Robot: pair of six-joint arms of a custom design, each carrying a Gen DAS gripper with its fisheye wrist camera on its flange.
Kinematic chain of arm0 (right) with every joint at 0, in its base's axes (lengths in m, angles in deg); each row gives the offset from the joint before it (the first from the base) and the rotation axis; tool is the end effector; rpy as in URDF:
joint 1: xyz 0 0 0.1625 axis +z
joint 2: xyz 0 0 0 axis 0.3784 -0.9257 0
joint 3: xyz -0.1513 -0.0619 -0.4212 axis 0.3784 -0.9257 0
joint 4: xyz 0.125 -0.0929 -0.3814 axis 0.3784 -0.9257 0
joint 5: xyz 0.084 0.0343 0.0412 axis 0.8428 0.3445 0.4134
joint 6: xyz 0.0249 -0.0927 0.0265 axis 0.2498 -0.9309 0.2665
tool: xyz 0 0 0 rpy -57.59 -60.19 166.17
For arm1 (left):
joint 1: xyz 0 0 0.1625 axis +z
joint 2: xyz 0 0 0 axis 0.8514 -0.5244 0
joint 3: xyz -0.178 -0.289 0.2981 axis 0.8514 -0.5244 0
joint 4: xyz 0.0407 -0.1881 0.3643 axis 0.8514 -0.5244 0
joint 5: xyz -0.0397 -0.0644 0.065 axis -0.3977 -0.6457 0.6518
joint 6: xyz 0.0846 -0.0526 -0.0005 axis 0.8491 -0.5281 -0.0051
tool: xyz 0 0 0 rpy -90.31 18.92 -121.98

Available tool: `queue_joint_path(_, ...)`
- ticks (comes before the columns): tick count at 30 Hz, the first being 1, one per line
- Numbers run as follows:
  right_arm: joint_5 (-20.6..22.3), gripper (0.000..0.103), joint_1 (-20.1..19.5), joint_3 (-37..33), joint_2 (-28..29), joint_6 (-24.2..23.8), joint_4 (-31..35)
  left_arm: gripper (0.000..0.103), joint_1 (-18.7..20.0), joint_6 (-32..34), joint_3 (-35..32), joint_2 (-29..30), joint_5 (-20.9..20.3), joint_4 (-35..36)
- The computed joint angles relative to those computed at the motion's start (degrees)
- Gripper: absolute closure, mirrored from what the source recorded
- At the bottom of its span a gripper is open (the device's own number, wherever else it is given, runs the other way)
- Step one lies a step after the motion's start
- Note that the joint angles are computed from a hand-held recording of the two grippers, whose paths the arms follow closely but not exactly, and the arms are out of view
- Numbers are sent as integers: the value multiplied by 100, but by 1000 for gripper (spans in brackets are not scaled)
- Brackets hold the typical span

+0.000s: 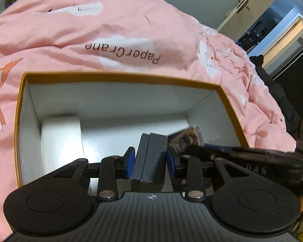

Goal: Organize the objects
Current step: 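Lower the dark gray box into the orange box and open the left tool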

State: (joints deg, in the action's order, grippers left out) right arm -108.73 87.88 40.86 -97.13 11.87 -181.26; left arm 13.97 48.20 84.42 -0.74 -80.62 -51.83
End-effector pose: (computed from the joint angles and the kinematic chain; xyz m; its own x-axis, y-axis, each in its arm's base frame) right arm 0.3450 -0.7232 0.0849 -0.9132 0.1874 0.3619 -0.0960 0.7642 -0.6378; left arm -0.1089 -0.8328 0.2852 -0.8114 0.5514 -0.1940 0.5753 0.8119 -0.0989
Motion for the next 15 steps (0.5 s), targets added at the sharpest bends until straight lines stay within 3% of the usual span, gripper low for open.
queue_joint_path(4, 107, 79, -33, -55, 32, 17, 48, 65, -21, 51, -328, 182, 109, 113)
queue_joint_path(9, 181, 79, -68, -107, 69, 66, 98, 65, -150, 454, -104, 222, 865, -556)
queue_joint_path(15, 191, 79, -66, -76, 23, 81, 231, 62, -208, 882, 119, 112, 1096, -748)
